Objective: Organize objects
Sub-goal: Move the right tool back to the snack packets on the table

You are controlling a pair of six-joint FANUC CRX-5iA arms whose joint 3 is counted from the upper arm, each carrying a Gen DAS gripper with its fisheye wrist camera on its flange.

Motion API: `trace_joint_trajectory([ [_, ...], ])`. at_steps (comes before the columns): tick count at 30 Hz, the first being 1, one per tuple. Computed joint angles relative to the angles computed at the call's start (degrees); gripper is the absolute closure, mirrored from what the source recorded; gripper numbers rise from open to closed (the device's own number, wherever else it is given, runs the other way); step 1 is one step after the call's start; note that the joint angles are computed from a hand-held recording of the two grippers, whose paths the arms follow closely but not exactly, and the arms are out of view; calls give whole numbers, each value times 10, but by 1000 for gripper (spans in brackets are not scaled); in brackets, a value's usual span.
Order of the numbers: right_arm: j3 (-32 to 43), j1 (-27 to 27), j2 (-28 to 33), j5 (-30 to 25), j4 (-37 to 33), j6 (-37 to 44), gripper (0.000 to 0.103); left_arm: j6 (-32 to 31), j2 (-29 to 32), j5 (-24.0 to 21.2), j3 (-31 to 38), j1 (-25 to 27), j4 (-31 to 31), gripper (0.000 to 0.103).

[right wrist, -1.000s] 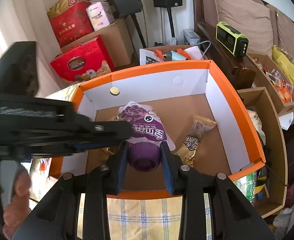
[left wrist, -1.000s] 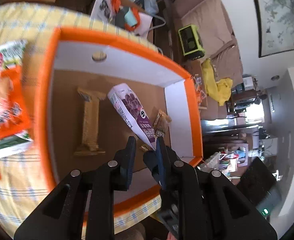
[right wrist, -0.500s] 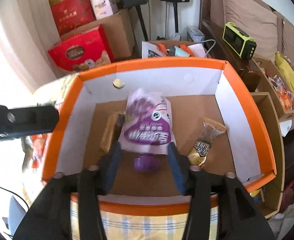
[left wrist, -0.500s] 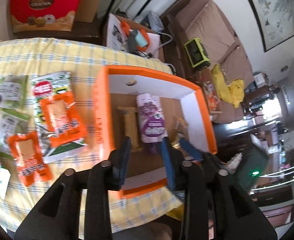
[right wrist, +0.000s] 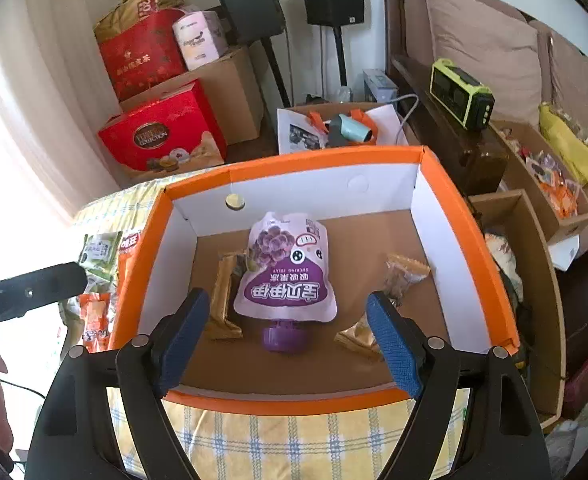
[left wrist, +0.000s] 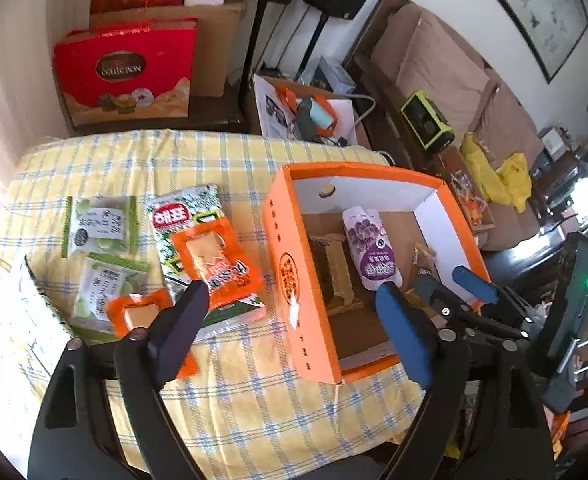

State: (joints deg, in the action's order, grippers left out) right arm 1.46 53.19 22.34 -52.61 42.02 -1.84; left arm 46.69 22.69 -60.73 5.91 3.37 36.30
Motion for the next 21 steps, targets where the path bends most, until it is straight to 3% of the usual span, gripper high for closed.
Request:
trace_joint_trajectory([
  [3,6,2,2,-6,4,6,17,-16,-14,33,-20,3,3,8],
  [6,11,4,3,-7,10,11,0,-31,-25,56,-35,8,7,7],
  [9,15,4,3,2,11,16,0,-57,-35,76,-52,12,19,0],
  [15,45,14,19,-11,16,44,0,-121,-61,123,-94,22,55,0],
  [21,61,20,24,-8,29,45,0,-134,-64,118,-95,37,48,0],
])
